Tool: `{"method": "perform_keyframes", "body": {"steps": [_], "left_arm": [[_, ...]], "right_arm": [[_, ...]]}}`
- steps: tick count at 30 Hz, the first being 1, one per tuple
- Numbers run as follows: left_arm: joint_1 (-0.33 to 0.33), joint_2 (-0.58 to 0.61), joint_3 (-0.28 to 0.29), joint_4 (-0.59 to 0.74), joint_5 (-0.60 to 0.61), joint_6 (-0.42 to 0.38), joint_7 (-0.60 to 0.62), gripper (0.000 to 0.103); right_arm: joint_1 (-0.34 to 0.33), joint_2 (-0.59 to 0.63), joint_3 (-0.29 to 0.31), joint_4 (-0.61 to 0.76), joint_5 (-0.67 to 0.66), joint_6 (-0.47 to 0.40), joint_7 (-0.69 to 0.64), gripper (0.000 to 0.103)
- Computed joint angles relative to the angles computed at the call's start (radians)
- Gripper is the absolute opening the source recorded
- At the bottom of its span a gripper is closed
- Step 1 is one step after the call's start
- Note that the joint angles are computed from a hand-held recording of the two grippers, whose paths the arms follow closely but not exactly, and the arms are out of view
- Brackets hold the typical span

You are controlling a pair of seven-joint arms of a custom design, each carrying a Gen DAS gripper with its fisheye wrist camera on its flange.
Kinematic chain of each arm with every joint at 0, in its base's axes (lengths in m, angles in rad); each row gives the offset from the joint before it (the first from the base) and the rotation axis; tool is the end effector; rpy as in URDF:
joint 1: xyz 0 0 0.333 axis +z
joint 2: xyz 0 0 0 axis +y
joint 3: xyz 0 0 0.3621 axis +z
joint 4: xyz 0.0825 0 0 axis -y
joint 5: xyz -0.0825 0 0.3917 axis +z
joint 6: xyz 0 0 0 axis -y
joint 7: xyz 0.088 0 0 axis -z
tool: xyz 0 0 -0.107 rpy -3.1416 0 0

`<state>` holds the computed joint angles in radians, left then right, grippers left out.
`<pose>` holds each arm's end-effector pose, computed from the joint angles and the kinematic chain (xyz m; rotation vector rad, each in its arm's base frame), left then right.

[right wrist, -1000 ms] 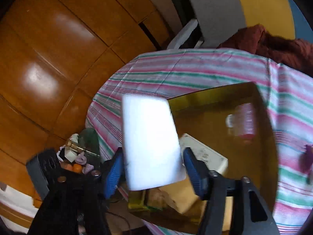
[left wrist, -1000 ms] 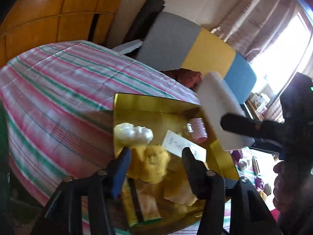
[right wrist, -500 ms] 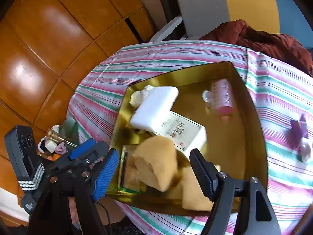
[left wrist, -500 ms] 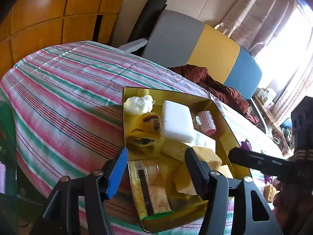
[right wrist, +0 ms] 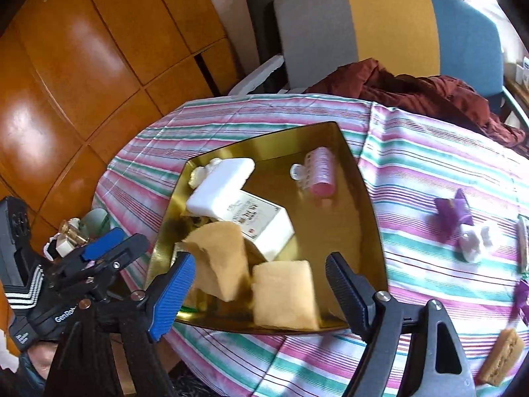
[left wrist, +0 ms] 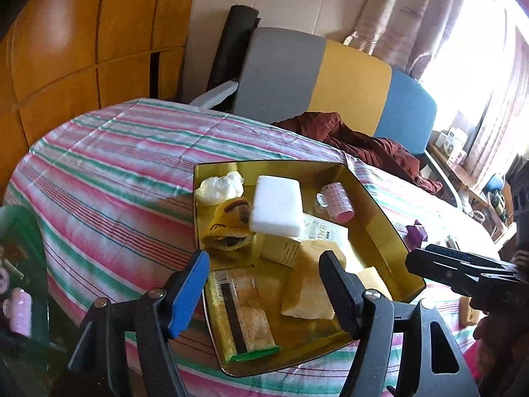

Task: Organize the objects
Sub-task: 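Place the sock in the gold tray with the left gripper while the right places the eraser block, then withdraw both open grippers from the tray toward the pile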

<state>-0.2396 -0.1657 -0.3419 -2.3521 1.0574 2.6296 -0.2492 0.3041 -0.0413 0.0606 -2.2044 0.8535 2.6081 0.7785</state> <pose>0.4106 -0.3017 0.4697 -2.0607 1.3885 -0.8262 0.5287 0.1850 0.4832 -2.0949 1.2375 -0.0421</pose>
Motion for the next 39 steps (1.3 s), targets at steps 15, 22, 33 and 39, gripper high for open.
{"method": "perform_keyframes", "body": {"steps": [15,22,33,39], "left_arm": [[-0.071,0.067,-0.008,0.1,0.009,-0.081,0.117,0.075],[-0.102,0.109,0.008,0.145,0.011,-0.063,0.168,0.075],[-0.143,0.185,0.031,0.239,0.0,-0.056,0.276,0.075],[-0.182,0.262,0.049,0.335,-0.039,-0.073,0.406,0.075]], "right_arm": [[-0.045,-0.016,-0.042,-0.055,-0.024,0.093,0.03,0.083],[-0.106,0.002,-0.068,-0.062,-0.112,0.134,0.135,0.083],[-0.253,0.073,-0.128,-0.012,-0.392,0.227,0.409,0.083],[-0.343,0.146,-0.127,0.038,-0.346,0.215,0.469,0.083]]}}
